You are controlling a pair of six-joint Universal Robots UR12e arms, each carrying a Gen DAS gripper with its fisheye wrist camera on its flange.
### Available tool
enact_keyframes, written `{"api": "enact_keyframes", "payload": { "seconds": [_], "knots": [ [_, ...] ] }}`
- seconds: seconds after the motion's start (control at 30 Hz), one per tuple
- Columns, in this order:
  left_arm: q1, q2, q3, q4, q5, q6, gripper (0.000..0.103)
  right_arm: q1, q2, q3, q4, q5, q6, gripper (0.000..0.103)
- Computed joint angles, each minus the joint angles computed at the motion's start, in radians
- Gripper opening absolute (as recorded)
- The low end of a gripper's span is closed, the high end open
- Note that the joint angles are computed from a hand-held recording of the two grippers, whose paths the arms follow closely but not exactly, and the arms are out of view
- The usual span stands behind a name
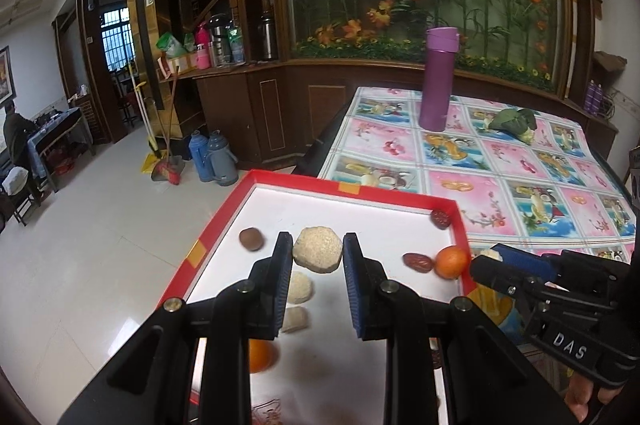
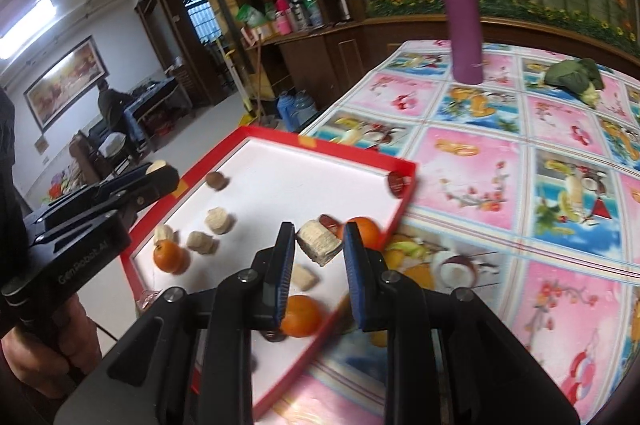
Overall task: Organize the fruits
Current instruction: 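Carry white cube and beige ball over the tray and lower them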
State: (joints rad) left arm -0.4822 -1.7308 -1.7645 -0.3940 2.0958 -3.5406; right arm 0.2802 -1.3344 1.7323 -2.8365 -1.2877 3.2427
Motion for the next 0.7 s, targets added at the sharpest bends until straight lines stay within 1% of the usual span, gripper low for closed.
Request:
{"api": "enact_keyframes", "payload": {
  "seconds": [0.33,0.7],
  "knots": [
    [0.018,0.018,-0.030,-0.012,-0.005,-0.023,0.024,0.038,0.024,-0.029,0.037,0.005,-0.047,0.027],
    [0.030,0.026,-0.046,-0.037,-0.016,-0.046,0.024,0.052,0.041,-0.043,0.085,0.005,-0.067,0.027]
  ]
}}
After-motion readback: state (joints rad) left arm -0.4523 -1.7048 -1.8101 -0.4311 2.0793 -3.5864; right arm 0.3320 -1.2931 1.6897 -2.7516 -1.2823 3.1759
